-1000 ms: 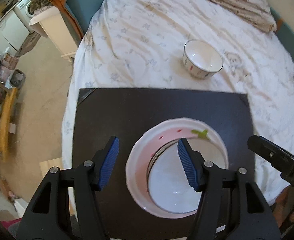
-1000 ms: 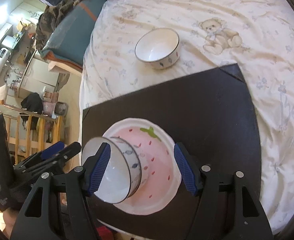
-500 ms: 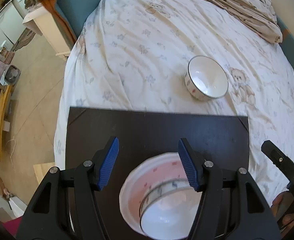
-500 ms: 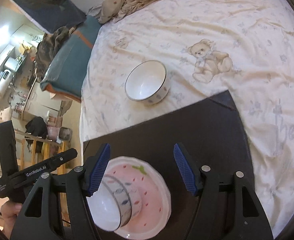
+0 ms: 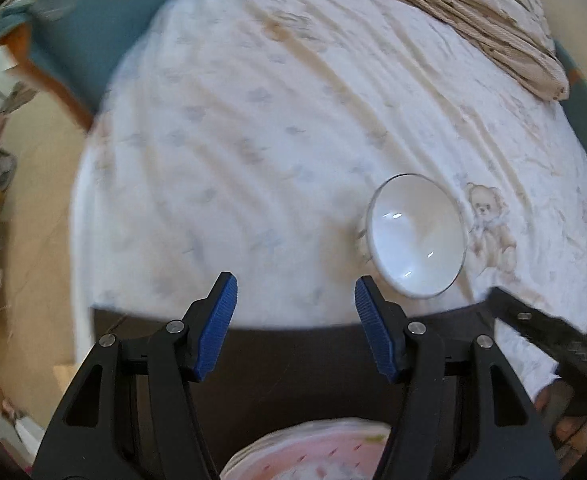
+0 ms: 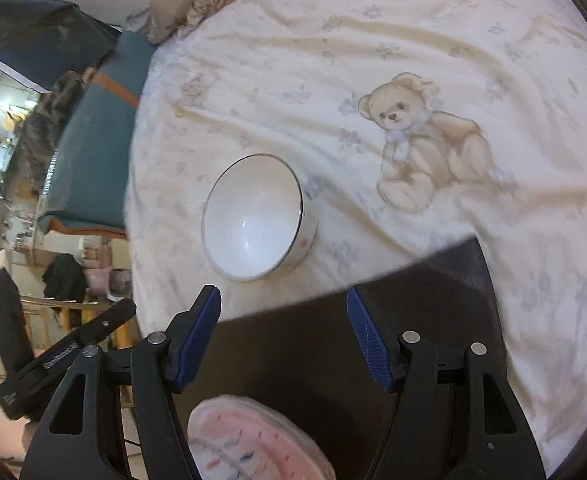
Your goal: Organize plates and bowls
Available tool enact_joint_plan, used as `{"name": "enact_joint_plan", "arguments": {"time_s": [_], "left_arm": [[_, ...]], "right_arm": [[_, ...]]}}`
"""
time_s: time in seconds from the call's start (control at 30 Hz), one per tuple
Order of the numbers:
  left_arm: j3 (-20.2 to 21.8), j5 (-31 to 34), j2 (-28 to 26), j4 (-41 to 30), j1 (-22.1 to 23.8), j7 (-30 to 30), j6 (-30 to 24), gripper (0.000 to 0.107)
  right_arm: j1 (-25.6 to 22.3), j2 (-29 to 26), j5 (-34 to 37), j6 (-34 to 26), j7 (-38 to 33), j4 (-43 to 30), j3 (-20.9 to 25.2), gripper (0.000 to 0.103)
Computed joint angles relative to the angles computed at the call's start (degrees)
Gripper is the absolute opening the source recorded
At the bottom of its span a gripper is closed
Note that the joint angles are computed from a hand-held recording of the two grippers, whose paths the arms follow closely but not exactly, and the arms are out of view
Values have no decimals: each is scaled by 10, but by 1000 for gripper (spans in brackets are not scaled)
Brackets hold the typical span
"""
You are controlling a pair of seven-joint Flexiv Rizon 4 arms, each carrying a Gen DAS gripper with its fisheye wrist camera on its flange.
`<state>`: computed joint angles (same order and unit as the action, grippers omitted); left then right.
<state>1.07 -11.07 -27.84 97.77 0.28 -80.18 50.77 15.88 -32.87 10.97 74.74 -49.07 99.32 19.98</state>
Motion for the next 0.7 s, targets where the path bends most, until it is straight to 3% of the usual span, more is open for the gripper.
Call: {"name": "enact_joint_plan", "arguments": {"time_s": [0.1, 0.17, 0.27, 0.37, 0.43, 0.53, 0.7], "left_arm": [[1, 15, -42, -47, -13, -14, -24, 56], [-1, 21, -61, -64, -21, -24, -23, 50], [-11, 13, -85, -85, -23, -20, -27, 49], [-10, 20, -112, -113, -29, -18, -49, 36], [-11, 20, -124, -124, -28, -13, -60, 28], [-12, 17, -136, -132, -26, -9, -64, 23], [-14, 21, -140, -135, -30, 5, -85, 8]], "right_arm": [[6, -36, -18, -54, 10, -47, -16, 63], [6, -59, -23, -84, 6, -78, -19, 49], [11, -83, -29, -109, 5, -109, -27, 41], [13, -101, -29, -125, 1, -131, -31, 30], [18, -108, -29, -126, 3, -137, -35, 27], [25, -117, -31, -123, 9, -143, -40, 20], [42, -124, -55, -142, 14, -151, -52, 18]]}}
